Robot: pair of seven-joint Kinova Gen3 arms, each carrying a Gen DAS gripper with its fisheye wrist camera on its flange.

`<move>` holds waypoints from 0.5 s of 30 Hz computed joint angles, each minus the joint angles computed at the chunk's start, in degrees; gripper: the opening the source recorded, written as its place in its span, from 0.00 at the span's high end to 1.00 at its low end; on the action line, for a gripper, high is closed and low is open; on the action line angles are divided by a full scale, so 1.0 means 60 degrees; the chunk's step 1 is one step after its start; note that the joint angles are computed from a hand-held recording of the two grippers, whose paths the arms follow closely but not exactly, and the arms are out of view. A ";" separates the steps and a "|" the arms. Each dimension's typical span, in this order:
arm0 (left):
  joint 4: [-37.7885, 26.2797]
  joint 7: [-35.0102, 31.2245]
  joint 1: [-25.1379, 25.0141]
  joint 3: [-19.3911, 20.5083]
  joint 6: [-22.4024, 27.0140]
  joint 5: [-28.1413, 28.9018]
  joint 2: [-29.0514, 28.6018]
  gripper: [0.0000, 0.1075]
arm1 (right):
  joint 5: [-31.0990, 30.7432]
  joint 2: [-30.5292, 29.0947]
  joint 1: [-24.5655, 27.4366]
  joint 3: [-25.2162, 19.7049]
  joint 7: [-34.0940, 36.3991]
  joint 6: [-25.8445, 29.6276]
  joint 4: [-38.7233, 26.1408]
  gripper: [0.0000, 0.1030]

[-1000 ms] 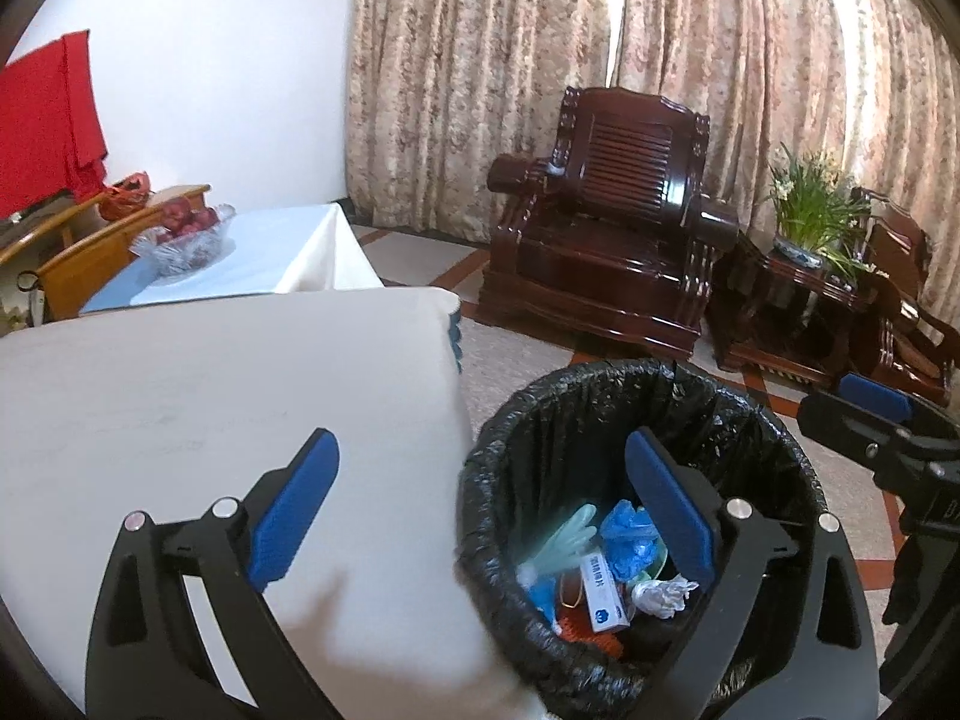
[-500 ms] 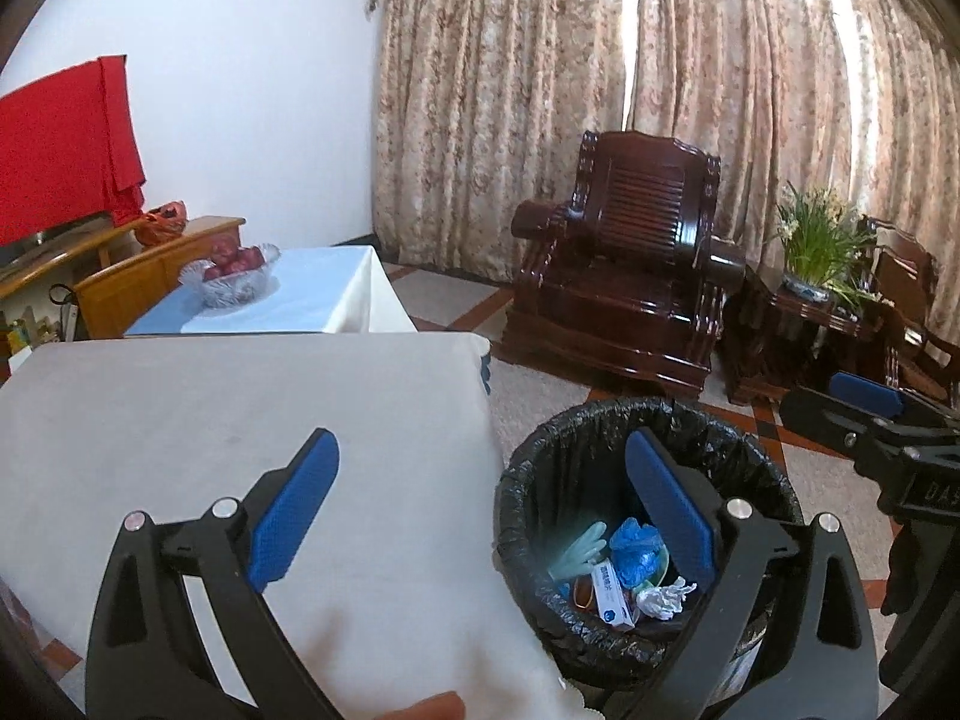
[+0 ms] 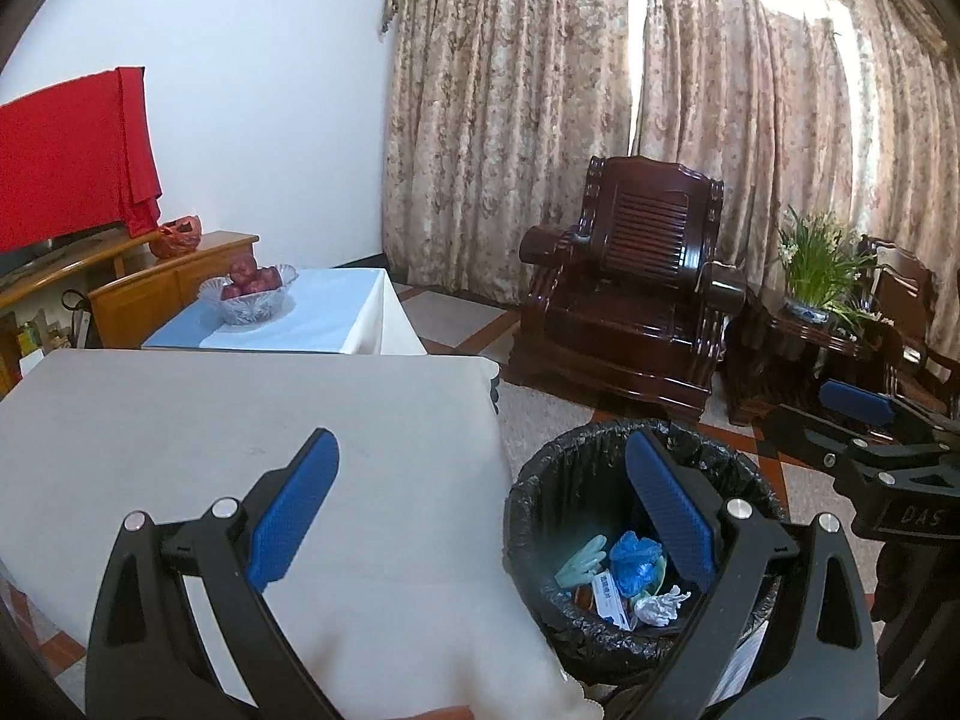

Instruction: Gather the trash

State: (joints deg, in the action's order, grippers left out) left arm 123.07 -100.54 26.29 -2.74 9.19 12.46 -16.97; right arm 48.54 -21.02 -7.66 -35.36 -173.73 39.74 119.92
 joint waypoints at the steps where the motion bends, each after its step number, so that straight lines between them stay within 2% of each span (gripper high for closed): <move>1: 0.0005 0.0001 0.0001 -0.0014 0.0008 -0.0004 -0.0023 0.13 | 0.0014 0.0008 -0.0008 -0.0009 0.0008 0.0005 -0.0011 0.06; 4: -0.0017 0.0161 -0.0278 0.0285 0.0002 -0.0101 -0.0052 0.13 | 0.0044 0.0004 -0.0037 -0.0062 0.0001 0.0058 -0.0028 0.06; 15: 0.0064 0.0189 -0.0155 0.0072 -0.0054 -0.0232 -0.0133 0.13 | 0.0159 -0.0012 -0.0110 -0.0138 -0.0136 0.0128 -0.0034 0.06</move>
State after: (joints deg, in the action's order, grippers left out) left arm 123.45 -99.41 25.36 -2.31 8.86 11.07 -17.76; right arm 49.50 -21.09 -8.32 -36.19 -174.55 40.50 119.72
